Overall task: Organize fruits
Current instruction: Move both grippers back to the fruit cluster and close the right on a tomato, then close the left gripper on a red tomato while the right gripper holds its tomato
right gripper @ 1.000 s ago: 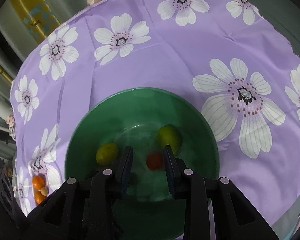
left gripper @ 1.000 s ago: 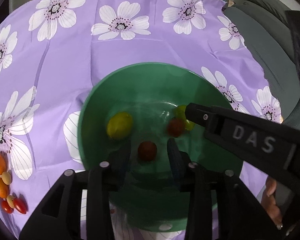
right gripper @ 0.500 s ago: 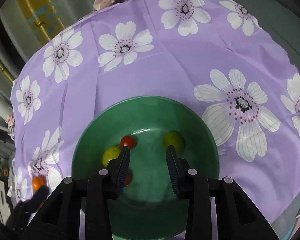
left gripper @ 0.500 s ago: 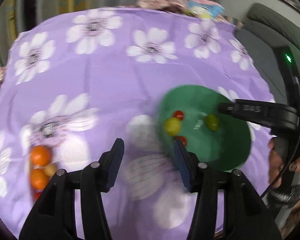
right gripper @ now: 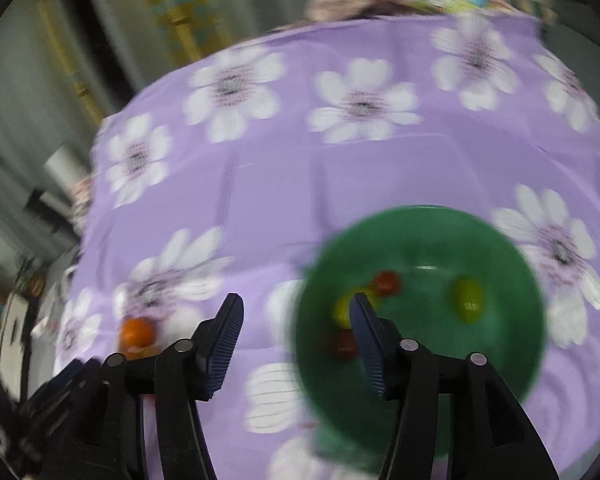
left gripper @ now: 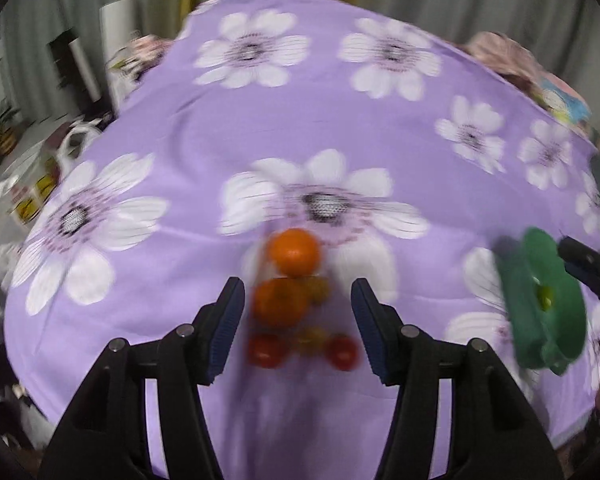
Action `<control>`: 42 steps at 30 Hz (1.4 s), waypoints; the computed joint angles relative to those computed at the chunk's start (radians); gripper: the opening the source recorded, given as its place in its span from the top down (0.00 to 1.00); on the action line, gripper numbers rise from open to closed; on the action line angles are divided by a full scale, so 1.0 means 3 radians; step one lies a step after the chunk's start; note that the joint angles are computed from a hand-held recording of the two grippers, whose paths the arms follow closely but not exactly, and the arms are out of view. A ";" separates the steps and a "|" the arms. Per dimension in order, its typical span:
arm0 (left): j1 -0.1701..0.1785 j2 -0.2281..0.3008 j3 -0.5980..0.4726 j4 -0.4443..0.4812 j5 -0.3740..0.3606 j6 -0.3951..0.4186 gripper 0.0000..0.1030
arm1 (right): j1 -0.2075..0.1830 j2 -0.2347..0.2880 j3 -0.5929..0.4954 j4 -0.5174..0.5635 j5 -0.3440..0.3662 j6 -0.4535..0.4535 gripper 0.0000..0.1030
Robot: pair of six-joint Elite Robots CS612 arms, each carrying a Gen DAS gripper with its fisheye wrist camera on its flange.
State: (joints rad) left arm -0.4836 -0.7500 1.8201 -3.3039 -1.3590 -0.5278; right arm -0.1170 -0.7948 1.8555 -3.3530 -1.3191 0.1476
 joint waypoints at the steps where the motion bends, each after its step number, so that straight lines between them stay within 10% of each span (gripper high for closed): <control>1: 0.0026 0.0005 0.0002 0.0008 -0.0029 -0.0060 0.47 | 0.0018 0.0010 -0.0019 0.0030 0.0122 -0.0061 0.46; 8: 0.0147 0.0038 -0.0021 0.0078 -0.0260 -0.0199 0.49 | 0.0246 0.0151 -0.0238 0.0609 0.0688 -0.0604 0.46; 25: 0.0218 0.0073 -0.0023 -0.0026 -0.0621 -0.0229 0.64 | 0.0499 0.0393 -0.0550 0.1411 0.0294 -0.0929 0.72; 42: 0.0018 0.0109 -0.0135 0.0620 -0.0194 0.0017 0.66 | 0.0191 0.0230 -0.0388 0.1104 0.0537 -0.0341 0.72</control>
